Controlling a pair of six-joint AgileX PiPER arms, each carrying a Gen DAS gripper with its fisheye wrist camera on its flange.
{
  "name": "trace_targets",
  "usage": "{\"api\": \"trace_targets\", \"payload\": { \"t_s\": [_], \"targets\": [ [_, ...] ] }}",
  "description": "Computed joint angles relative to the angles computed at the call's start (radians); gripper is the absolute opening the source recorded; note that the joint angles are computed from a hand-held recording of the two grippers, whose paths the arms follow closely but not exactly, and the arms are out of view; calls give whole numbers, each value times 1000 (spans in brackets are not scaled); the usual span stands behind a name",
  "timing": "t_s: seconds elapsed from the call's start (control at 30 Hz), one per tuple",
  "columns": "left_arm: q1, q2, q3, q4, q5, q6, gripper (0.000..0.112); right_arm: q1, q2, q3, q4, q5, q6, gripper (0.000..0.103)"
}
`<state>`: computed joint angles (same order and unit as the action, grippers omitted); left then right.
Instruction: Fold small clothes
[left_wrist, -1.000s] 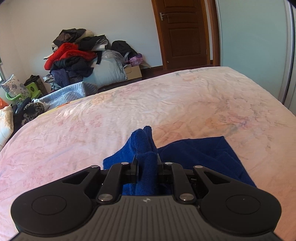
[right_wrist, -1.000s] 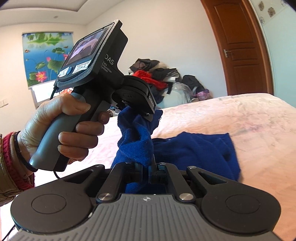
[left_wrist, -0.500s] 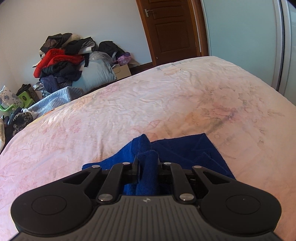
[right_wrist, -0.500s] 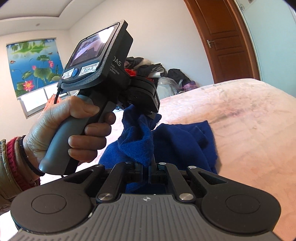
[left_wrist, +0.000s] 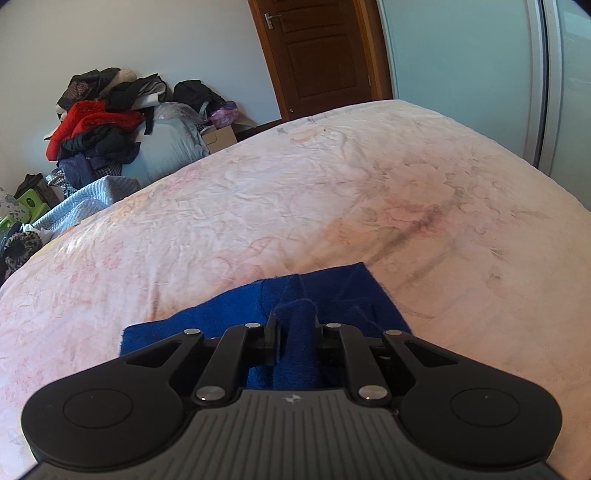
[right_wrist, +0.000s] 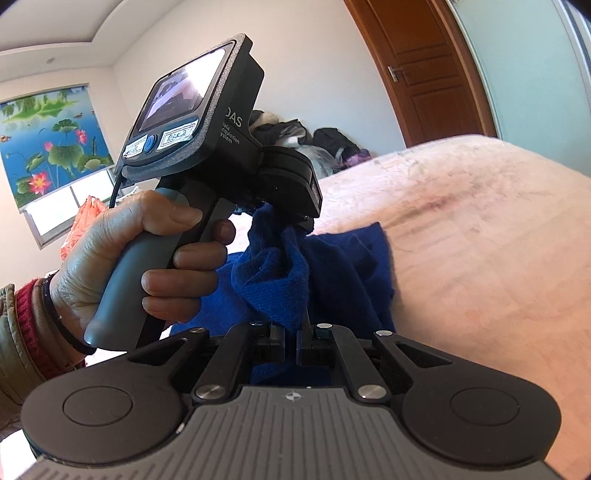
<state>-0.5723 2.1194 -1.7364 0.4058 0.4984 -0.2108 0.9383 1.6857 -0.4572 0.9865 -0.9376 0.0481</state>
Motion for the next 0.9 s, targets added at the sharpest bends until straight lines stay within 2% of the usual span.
{"api": "trace_targets", "payload": {
  "t_s": [0.1,0.37,0.5,0.63,0.7,0.8,0.9],
  "targets": [
    [-2,39,-57,-38,44,24,13,-53,7,22,-90,28,114,6],
    [20,78,-142,-142,83,101,14,-142,56,46,-263,51,329,7],
    [44,83,-186,-204,90,126,14,-170,72,52,-311,55,384,10],
    [77,86,-220,-266,107,146,14,-185,76,58,-334,57,410,21],
    [92,78,-214,-258,108,131,14,-184,69,55,-323,75,401,22],
    [120,43,-156,-233,91,104,15,-184,50,61,-312,95,374,29],
    [146,-19,-33,-165,39,68,15,-159,1,81,-246,120,300,34]
  ]
}}
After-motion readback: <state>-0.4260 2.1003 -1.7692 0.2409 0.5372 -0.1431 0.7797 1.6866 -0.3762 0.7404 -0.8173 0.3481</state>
